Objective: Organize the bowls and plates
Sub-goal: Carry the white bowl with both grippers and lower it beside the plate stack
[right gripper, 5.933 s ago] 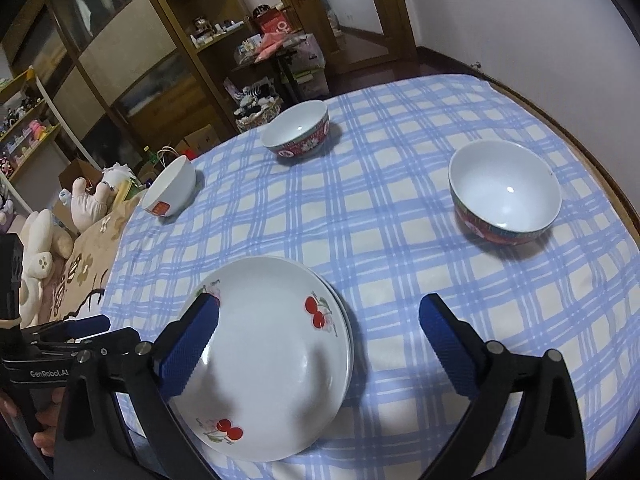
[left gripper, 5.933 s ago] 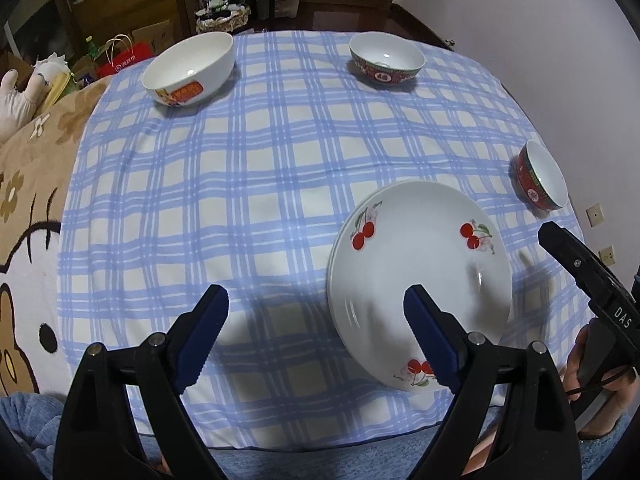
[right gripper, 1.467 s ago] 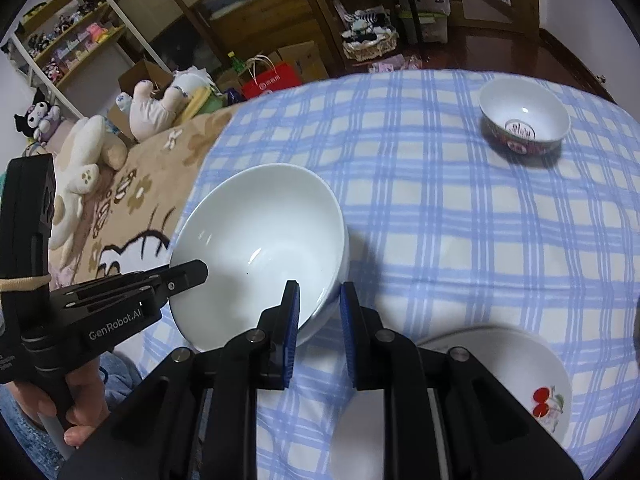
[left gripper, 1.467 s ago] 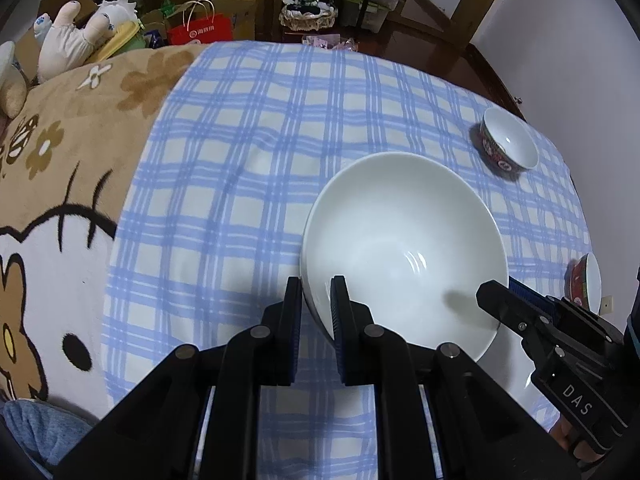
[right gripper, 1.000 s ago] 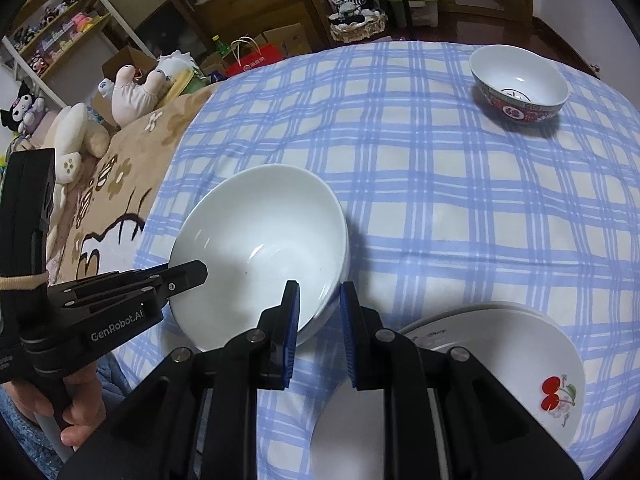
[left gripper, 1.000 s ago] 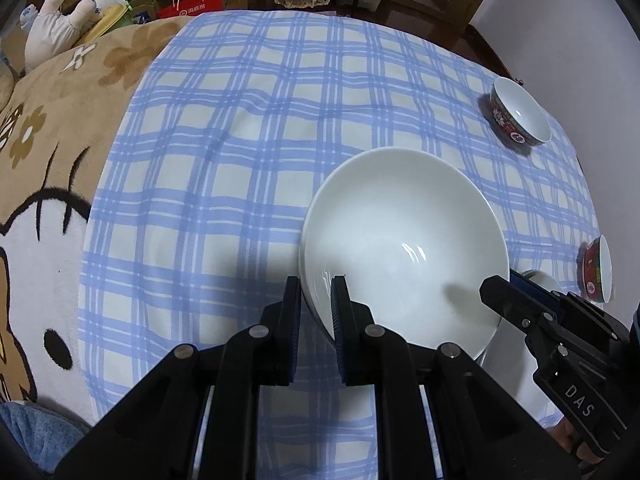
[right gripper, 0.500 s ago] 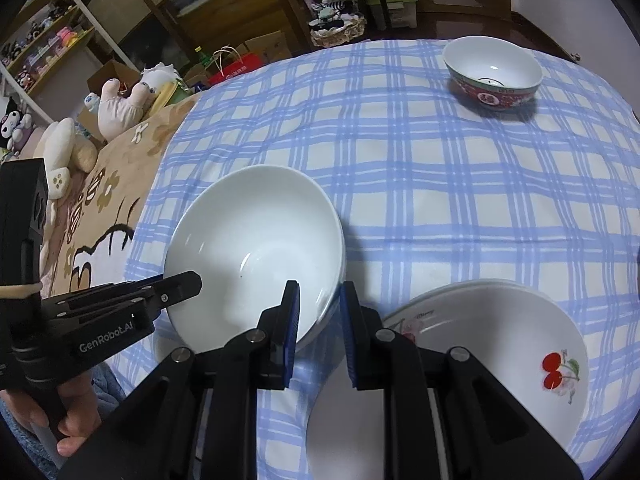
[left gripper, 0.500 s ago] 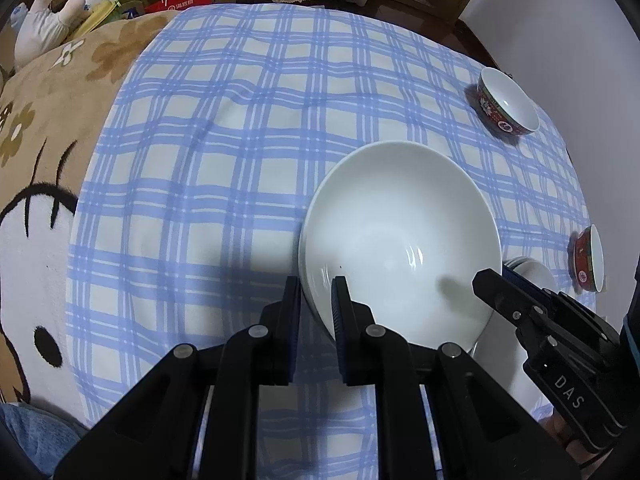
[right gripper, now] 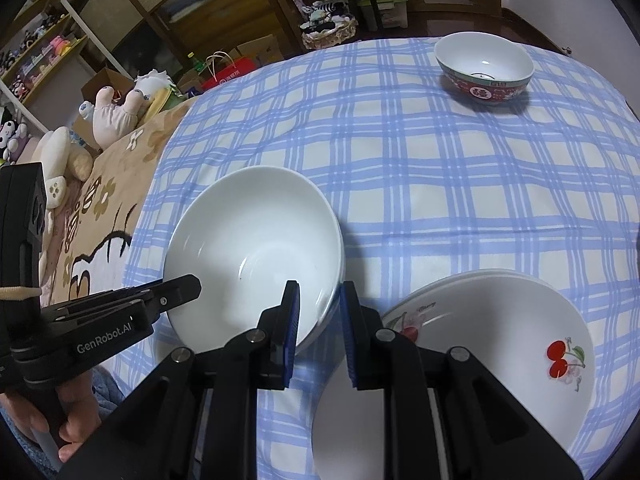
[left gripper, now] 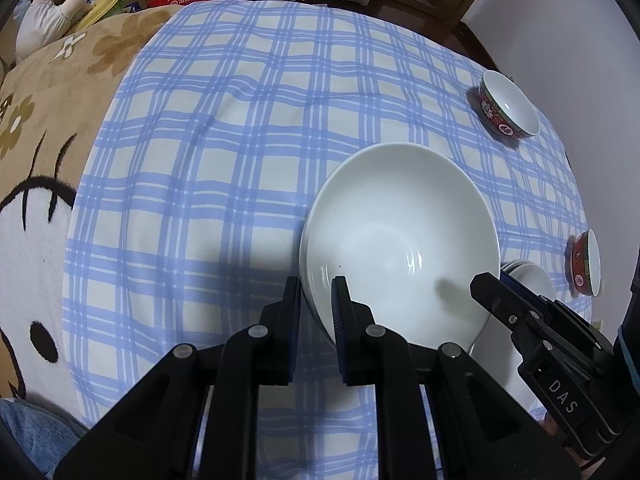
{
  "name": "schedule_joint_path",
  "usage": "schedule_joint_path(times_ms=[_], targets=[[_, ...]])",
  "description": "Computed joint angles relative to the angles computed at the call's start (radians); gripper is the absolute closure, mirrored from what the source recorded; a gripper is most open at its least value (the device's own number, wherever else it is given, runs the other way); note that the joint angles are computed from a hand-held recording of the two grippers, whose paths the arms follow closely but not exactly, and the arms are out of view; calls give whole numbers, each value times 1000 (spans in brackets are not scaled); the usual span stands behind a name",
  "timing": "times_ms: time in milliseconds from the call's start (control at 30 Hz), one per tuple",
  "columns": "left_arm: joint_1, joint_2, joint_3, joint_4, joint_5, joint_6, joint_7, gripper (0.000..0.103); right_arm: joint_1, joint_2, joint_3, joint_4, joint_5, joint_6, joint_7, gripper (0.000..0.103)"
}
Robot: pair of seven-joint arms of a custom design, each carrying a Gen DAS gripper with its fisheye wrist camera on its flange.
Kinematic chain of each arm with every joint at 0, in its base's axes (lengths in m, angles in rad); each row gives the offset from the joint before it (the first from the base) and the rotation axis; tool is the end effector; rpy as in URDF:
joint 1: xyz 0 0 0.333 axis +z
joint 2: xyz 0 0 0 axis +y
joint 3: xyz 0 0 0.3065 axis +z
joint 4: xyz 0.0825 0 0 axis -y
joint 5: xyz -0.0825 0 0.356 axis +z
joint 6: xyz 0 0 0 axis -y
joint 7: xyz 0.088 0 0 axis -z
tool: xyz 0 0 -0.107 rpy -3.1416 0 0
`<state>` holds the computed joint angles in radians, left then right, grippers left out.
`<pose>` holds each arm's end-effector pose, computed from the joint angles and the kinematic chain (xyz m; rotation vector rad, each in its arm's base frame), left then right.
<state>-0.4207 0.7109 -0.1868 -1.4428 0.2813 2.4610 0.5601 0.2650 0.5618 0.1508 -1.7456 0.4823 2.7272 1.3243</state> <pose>0.6089 -0.3871 0.3154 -2.4039 1.8158 -0.4927 0.6280 0.2436 0.3075 -2.0314 1.6300 0.0164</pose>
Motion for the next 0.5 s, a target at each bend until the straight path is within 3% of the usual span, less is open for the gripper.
schedule_joint_path(times_ms=[500], targets=[[-35,-68,38,-60,110,12,-78,84,-34,-33,30,-31,81,15,-67,80]])
